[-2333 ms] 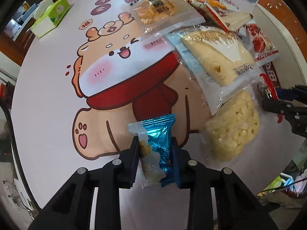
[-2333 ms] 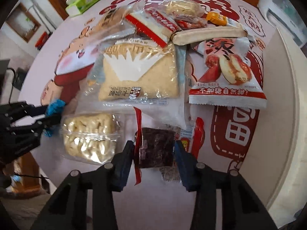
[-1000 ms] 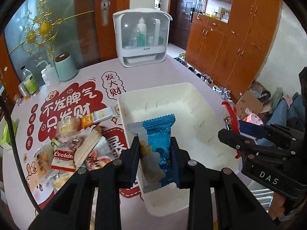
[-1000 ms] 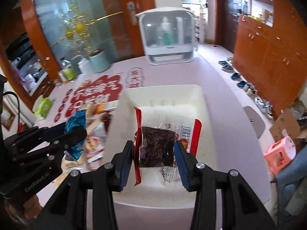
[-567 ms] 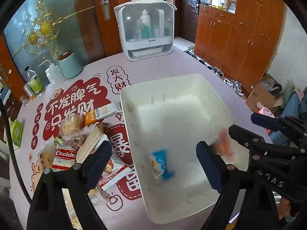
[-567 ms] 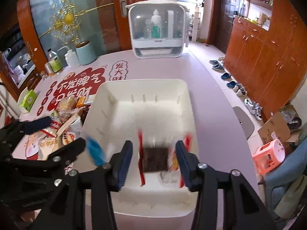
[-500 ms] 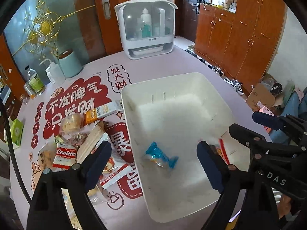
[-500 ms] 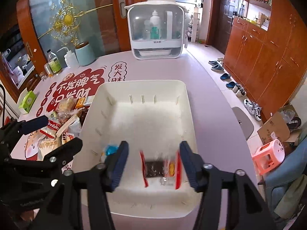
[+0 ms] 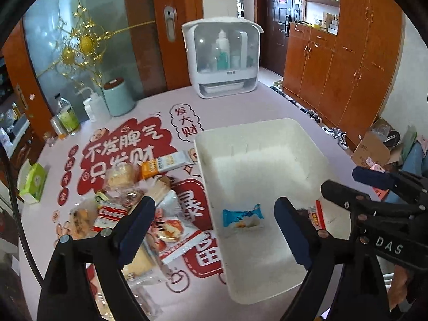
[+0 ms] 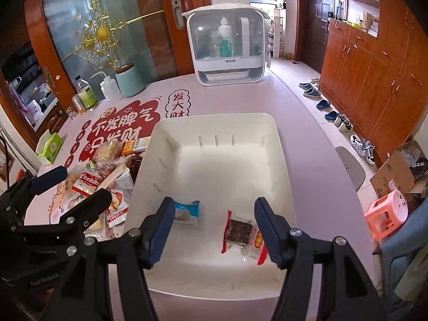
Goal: Organize snacks
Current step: 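Move both open tools back over the snack pile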
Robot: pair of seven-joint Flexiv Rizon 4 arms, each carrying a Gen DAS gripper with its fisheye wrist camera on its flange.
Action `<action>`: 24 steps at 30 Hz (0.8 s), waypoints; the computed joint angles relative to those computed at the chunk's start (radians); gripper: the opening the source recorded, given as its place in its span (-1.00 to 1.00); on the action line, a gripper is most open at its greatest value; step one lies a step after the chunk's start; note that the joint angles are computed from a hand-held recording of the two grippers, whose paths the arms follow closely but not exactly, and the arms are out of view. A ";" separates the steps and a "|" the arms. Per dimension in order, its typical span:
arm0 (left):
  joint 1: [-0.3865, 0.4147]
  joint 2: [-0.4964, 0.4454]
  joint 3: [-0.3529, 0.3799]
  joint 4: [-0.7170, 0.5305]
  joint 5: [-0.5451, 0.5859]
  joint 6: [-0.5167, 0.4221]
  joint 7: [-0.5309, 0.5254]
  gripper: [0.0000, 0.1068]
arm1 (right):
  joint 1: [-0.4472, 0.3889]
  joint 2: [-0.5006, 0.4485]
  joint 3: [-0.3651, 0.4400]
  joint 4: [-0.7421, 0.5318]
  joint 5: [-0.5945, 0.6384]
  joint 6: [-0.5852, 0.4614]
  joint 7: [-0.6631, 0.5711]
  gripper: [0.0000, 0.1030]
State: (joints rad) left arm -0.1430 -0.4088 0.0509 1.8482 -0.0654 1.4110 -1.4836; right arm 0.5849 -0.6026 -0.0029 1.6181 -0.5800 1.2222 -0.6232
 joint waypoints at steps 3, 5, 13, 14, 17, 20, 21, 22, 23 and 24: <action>0.018 0.035 -0.005 0.031 -0.012 -0.005 0.009 0.68 | 0.031 0.013 -0.043 0.025 -0.043 0.050 0.051 0.21; 0.028 0.056 -0.004 0.055 -0.015 -0.001 0.012 0.68 | 0.047 0.019 -0.064 0.037 -0.074 0.081 0.080 0.21; 0.177 0.183 -0.045 0.206 -0.164 -0.023 0.145 0.68 | 0.072 0.014 -0.031 0.005 -0.093 0.097 0.087 0.21; 0.186 0.192 -0.040 0.218 -0.177 -0.024 0.159 0.68 | 0.077 0.010 -0.022 -0.004 -0.089 0.093 0.080 0.21; 0.221 0.229 0.002 0.260 -0.190 -0.016 0.186 0.68 | 0.078 -0.016 0.041 -0.048 -0.043 0.084 0.024 0.25; 0.263 0.254 0.031 0.295 -0.204 -0.014 0.229 0.68 | 0.083 -0.058 0.112 -0.117 0.019 0.045 -0.075 0.41; 0.284 0.263 0.034 0.312 -0.223 -0.017 0.262 0.68 | 0.088 -0.072 0.131 -0.139 0.038 0.029 -0.108 0.46; 0.296 0.266 0.036 0.322 -0.236 -0.017 0.286 0.68 | 0.095 -0.088 0.148 -0.164 0.058 0.012 -0.141 0.49; 0.309 0.268 0.038 0.333 -0.249 -0.016 0.313 0.68 | 0.105 -0.103 0.159 -0.187 0.074 -0.003 -0.167 0.54; 0.323 0.269 0.040 0.345 -0.263 -0.017 0.342 0.68 | 0.117 -0.125 0.172 -0.218 0.091 -0.027 -0.197 0.59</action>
State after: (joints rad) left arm 0.1800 -0.1397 0.0913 2.1932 -0.3284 1.3942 -1.1411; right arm 0.7018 -0.7274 0.1695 1.3996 -0.4892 1.1953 -0.8205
